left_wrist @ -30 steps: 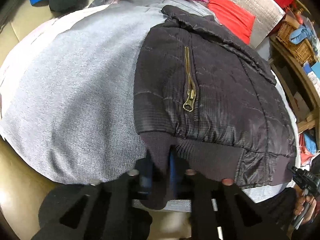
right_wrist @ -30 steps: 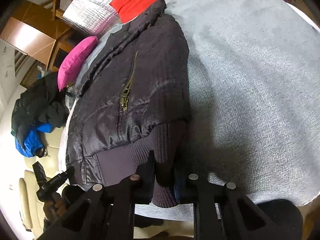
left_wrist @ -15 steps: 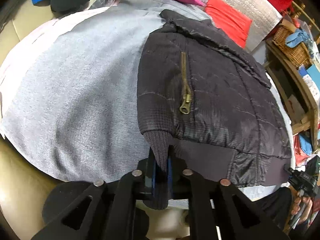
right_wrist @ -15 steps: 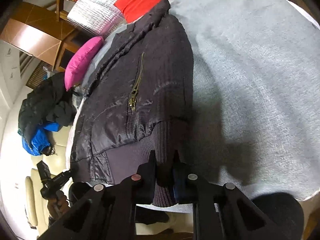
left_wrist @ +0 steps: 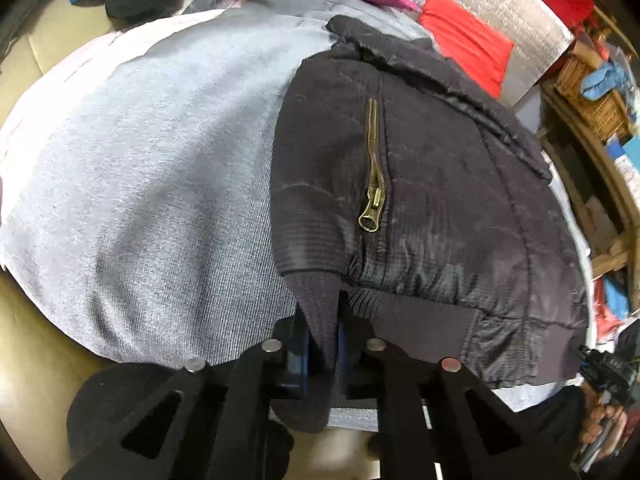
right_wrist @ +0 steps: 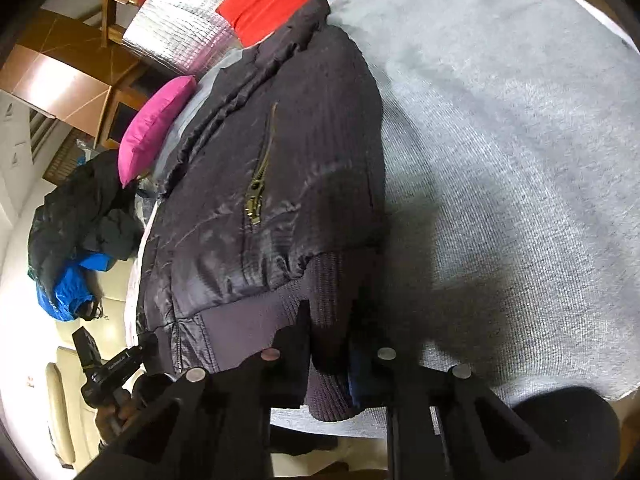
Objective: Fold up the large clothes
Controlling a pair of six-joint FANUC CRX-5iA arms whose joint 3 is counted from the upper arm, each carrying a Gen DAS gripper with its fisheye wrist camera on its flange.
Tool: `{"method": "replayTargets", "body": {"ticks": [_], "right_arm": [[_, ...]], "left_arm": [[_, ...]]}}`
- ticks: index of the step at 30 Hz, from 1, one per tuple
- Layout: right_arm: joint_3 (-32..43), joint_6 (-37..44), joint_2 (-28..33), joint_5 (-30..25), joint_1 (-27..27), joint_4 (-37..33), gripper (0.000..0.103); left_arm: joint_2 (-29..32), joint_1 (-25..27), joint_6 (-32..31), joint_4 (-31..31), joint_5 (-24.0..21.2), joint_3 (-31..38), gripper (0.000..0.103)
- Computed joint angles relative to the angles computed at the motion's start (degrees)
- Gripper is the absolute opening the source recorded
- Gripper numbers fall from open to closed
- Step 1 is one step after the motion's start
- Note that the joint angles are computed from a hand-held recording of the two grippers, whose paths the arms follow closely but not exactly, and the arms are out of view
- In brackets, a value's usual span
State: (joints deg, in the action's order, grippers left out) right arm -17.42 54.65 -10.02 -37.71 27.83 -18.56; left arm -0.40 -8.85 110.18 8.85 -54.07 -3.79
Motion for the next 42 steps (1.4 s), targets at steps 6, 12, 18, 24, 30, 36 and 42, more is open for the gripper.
{"method": "replayTargets", "body": {"ticks": [6, 12, 18, 24, 30, 36, 42], "right_arm": [[-0.35, 3.28, -2.04, 0.46, -0.73, -2.83, 0.015], [-1.40, 3.80, -2.67, 0.53, -0.34, -3.57, 0.015], [-1.31, 6.20, -3.07, -0.61, -1.59, -6.04, 0.015], [-1.47, 7.53, -3.22, -1.78, -2.77, -7.73, 0.015], [-0.70, 7.50, -2.64, -2.34, -2.90, -7.66, 0.015], [-0.78, 4.73, -3.16, -1.77, -0.59, -3.36, 0.015], [-1.19, 3.33, -3.40, -1.48, 0.18, -1.71, 0.015]], "left_arm": [[-3.41, 0.35, -1.24, 0.82, 1.53, -2.43, 0.009], [-5.30, 0.71, -0.99, 0.27, 1.39, -4.12, 0.008], [-5.39, 0.58, -1.29, -0.17, 0.48, -3.56, 0.008], [-2.08, -0.62, -0.48, -2.73, -1.17, 0.15, 0.008], [-1.20, -0.81, -0.15, -2.97, -0.86, 0.63, 0.009], [-2.44, -1.08, -0.04, -3.39, -0.26, -0.55, 0.009], [-4.10, -1.01, -0.63, -3.08, 0.53, -1.82, 0.009]]}}
